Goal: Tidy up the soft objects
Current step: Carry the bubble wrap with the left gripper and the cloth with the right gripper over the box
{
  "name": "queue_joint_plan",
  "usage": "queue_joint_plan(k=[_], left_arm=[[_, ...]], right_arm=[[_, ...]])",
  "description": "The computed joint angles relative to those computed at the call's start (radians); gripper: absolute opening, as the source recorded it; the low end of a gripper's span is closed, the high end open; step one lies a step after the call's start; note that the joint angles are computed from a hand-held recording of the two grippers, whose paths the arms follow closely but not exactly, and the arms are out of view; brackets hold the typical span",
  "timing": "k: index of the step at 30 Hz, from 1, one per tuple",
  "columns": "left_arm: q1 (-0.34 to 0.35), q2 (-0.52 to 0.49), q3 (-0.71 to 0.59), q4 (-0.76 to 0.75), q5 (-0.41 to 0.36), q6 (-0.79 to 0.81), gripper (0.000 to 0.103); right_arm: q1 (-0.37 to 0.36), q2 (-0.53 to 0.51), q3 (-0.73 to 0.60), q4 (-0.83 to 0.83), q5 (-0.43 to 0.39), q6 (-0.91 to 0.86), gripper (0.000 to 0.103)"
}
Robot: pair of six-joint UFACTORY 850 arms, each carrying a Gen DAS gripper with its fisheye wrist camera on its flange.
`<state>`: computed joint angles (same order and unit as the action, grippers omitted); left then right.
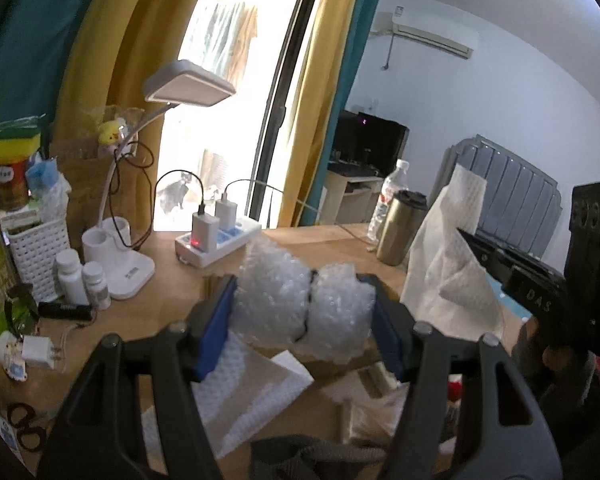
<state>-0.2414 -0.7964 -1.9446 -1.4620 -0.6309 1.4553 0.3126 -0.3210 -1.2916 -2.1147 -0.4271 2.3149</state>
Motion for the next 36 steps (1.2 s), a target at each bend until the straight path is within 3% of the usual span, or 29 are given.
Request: queue_joint_plan(k=[14,18,21,24,30,36], left_arm=[[-0.001,-0.130,-0.221,0.148,-0.040,-0.266,0.064],[-0.009,-0.158,-0.246,0.266,-0.038,-0.364,0.064],[-0.013,-0.178,-0.258,0.342,-0.038,-0.443,0.064],[-0.017,-0.198,-0.274,0.316,-0.037,-0.434,0.064],[-0.041,-0.282,-0.393,0.390,-0.019,-0.524,0.065],[-0.056,-0.388,-0.568,0.569,-0.068,-0.702,0.065]], right_arm=[[-0.060,-0.036,-0.068,-0.106,0.070,0.094,0.008],[-0.065,-0.047,-0.071,-0.120,0.089,0.112,0.008],[-0.074,-0.070,-0.088,-0.087,0.117,0.086,0.008],[-0.081,-0.094,-0.107,-0.055,0.144,0.064,0.008],[-0.081,-0.113,-0.130,0.012,0.160,0.002,0.008],[-0.090,-0.153,-0.184,0.294,0.185,-0.280,0.008]])
